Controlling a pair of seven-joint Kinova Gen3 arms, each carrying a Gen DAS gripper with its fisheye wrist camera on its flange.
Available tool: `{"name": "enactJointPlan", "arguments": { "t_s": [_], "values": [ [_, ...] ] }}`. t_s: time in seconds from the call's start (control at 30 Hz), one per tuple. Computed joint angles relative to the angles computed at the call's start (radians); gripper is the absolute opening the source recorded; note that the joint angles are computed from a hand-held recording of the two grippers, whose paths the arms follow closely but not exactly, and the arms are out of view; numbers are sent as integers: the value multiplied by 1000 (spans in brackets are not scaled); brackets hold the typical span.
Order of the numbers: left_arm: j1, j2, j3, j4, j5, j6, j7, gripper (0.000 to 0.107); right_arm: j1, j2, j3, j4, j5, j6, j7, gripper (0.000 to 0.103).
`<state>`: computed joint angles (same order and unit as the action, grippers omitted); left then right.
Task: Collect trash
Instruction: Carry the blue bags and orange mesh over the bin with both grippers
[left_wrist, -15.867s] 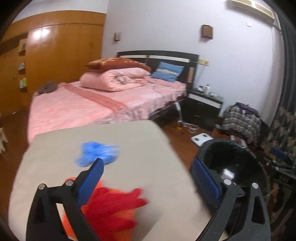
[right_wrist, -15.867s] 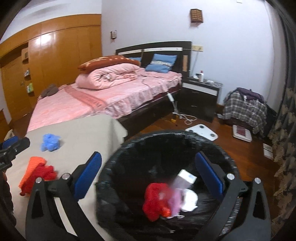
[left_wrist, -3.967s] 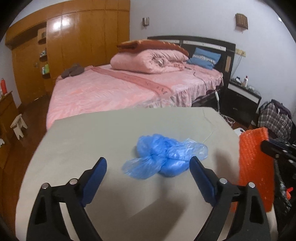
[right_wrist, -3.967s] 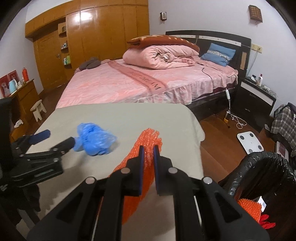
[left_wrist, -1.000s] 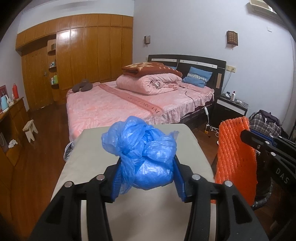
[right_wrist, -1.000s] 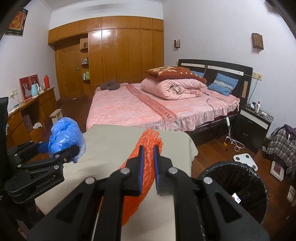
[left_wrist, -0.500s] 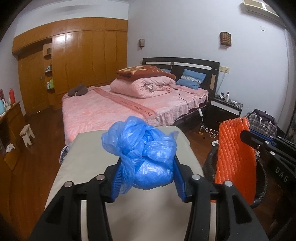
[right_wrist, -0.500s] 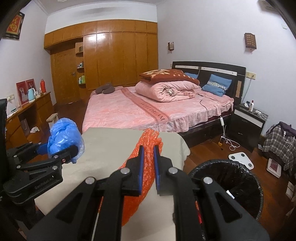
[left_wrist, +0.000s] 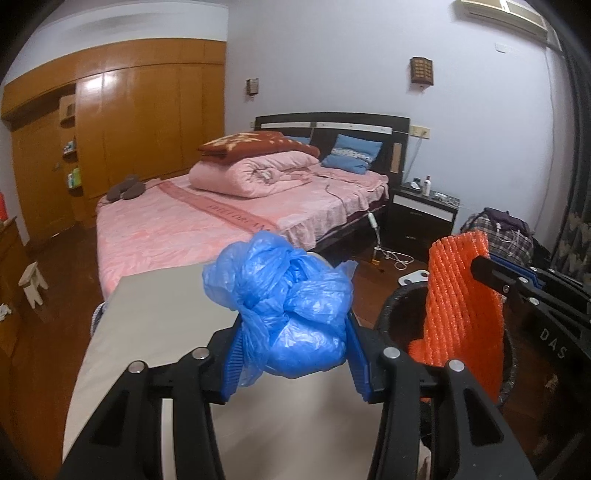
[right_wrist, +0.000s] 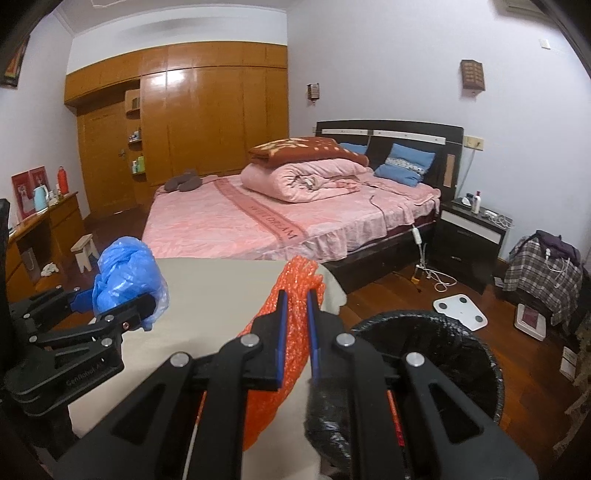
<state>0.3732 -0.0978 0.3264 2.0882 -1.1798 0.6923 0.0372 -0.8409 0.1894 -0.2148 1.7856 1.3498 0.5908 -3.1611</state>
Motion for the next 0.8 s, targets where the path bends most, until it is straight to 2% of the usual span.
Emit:
{"name": "enactJointPlan", "arguments": {
  "t_s": [0.2,0.57,0.8],
  "values": [
    [22,54,-12,-32,-47,-34,14,48,19,-3,12,15,1,18,-19,9],
    [85,177,-99,-86,-154,-163,55,48,76,20,42,41,-13,65,-47,10],
    [141,265,-156,-148,-245,-231,105,48,122,29,64,73,25,62,-89,10]
  ]
}}
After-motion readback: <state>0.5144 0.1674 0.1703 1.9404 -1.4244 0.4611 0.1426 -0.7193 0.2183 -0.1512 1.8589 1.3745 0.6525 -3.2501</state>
